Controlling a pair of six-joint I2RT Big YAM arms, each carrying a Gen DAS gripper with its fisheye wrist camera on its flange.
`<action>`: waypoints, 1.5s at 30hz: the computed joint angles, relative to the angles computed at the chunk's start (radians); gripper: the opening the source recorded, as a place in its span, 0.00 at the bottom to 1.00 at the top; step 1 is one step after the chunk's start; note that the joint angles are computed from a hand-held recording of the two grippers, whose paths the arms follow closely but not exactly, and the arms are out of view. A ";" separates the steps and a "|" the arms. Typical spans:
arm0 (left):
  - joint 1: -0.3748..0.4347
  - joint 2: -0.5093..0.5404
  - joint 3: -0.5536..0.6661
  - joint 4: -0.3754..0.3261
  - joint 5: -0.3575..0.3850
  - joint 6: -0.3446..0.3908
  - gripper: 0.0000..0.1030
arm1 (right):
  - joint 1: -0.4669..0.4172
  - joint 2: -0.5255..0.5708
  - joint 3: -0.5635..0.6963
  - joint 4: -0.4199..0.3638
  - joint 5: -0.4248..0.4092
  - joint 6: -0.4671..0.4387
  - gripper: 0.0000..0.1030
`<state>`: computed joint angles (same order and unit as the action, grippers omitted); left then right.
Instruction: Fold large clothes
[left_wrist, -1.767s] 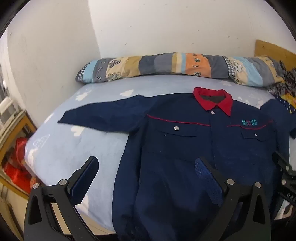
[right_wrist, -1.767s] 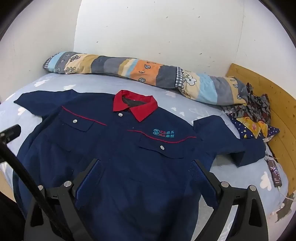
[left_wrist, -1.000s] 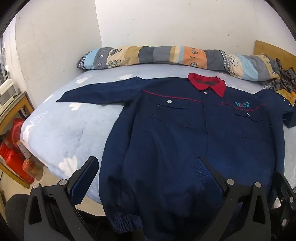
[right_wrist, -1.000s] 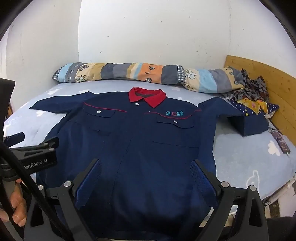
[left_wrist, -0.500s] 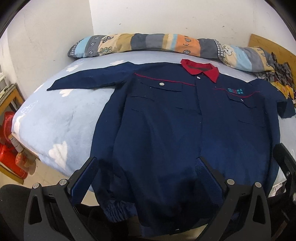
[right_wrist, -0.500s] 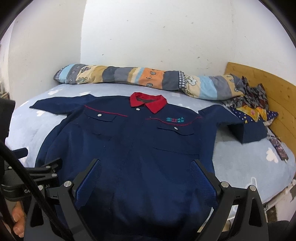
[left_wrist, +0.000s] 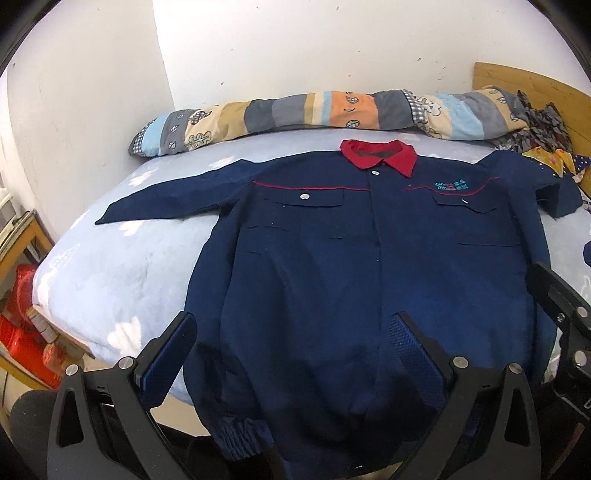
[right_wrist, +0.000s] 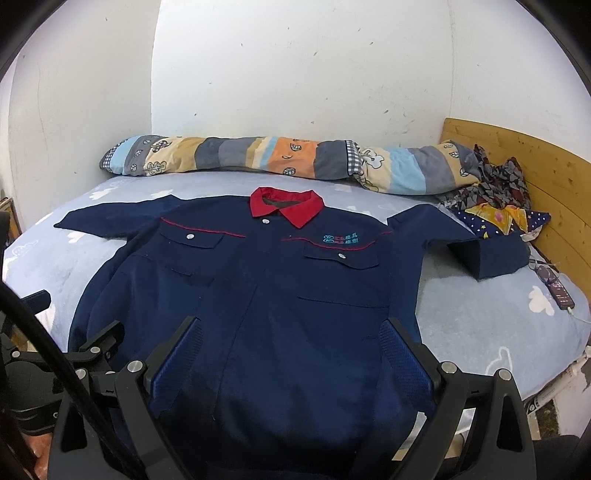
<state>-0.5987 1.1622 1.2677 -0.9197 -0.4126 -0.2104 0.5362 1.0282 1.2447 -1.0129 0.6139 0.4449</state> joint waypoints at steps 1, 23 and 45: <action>-0.002 -0.002 -0.001 0.001 -0.005 0.002 1.00 | -0.002 0.000 0.001 0.000 -0.004 -0.001 0.95; 0.024 0.002 0.012 -0.008 0.031 -0.015 1.00 | -0.006 0.002 0.007 -0.010 -0.016 0.002 0.95; 0.018 -0.007 0.011 -0.001 0.015 -0.016 1.00 | -0.011 0.001 0.004 -0.006 -0.022 0.012 0.95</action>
<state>-0.5804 1.1556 1.2786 -0.9211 -0.3972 -0.2261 0.5254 1.0294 1.2491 -1.0186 0.5916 0.4573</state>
